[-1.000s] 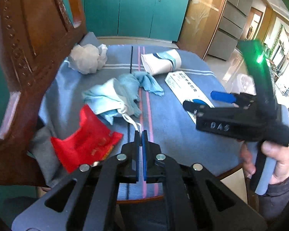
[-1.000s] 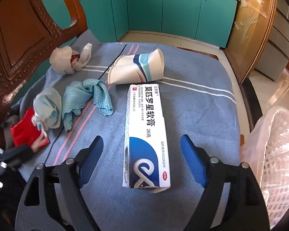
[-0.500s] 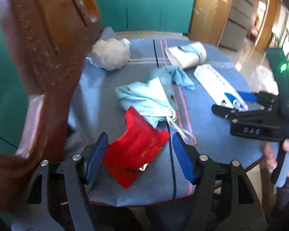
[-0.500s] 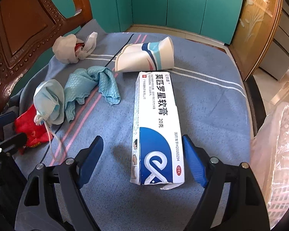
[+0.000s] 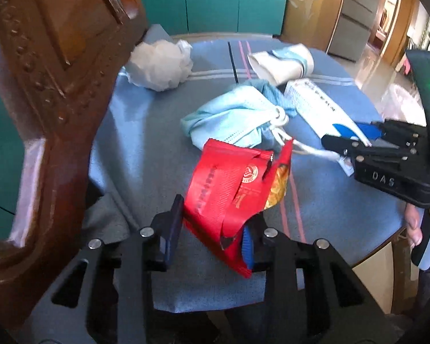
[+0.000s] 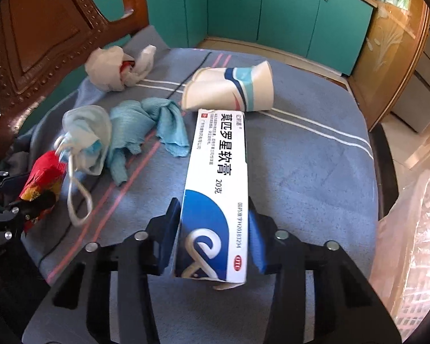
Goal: Collect trash
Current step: 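Carry the red pouch and medicine box over the wastebasket with both grippers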
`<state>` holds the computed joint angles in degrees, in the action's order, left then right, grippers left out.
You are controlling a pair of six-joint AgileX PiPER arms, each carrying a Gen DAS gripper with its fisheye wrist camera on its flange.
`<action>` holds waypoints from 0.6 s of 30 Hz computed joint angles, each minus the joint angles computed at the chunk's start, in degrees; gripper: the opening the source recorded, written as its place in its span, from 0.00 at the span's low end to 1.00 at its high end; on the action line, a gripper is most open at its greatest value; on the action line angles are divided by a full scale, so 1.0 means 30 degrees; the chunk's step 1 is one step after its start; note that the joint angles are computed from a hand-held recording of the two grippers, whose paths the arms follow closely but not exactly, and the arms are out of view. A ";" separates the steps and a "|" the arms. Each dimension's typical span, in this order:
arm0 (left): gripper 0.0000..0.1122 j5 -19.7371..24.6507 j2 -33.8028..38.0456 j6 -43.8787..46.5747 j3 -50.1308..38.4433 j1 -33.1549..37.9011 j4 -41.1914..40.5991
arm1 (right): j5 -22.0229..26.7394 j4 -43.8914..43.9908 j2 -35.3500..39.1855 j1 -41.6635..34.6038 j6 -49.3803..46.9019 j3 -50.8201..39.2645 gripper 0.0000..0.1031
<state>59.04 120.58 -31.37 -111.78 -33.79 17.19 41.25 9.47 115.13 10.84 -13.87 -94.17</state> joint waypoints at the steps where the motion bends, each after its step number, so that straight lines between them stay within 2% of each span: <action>1: 0.32 -0.0068 -0.0160 -0.0270 0.0071 -0.0080 0.0173 | -0.0129 -0.0005 -0.0147 -0.0009 -0.0044 0.0160 0.42; 6: 0.32 -0.0692 -0.1821 -0.2076 0.1130 -0.0560 0.1509 | -0.0509 0.0921 -0.1068 -0.0504 -0.0632 0.0905 0.42; 12: 0.32 -0.0881 -0.2672 -0.2820 0.1005 -0.1100 0.2264 | -0.0840 0.1398 -0.2203 -0.1088 -0.0961 0.1652 0.42; 18: 0.32 -0.0447 -0.1725 -0.2003 -0.1560 -0.1747 0.1734 | -0.1377 0.3079 -0.4343 -0.3151 -0.2152 0.3016 0.42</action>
